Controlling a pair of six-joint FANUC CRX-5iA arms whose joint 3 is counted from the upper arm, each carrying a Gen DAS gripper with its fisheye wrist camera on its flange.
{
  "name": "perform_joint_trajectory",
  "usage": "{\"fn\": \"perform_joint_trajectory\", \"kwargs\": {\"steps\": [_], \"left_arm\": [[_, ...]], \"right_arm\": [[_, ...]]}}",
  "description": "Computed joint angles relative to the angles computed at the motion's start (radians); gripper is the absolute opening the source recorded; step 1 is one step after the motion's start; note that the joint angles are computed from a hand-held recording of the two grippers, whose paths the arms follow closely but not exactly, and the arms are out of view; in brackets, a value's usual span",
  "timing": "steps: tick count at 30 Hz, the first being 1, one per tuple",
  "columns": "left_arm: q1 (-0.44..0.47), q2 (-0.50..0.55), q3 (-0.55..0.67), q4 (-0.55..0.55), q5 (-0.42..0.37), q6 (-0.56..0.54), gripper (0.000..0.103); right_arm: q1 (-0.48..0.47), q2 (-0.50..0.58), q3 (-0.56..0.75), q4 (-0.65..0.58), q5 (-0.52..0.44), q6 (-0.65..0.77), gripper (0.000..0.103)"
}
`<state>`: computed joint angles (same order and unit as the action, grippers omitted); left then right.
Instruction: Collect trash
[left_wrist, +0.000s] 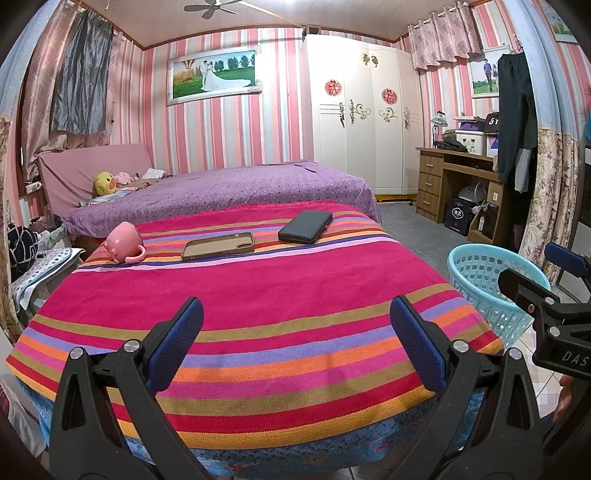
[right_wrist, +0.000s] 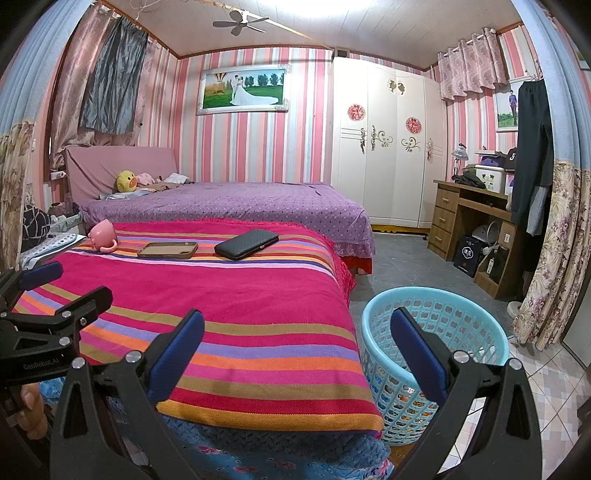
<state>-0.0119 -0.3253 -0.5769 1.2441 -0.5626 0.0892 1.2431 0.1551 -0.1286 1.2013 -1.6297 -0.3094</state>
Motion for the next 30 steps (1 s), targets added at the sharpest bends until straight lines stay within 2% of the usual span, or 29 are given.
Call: {"fn": "perform_joint_trajectory", "kwargs": {"steps": [30], "left_arm": [[-0.002,-0.002,0.001,0.011,0.005,-0.009,0.098]], "right_arm": [[0.0,0.001,-0.001,0.0,0.0,-0.002,0.098]]}}
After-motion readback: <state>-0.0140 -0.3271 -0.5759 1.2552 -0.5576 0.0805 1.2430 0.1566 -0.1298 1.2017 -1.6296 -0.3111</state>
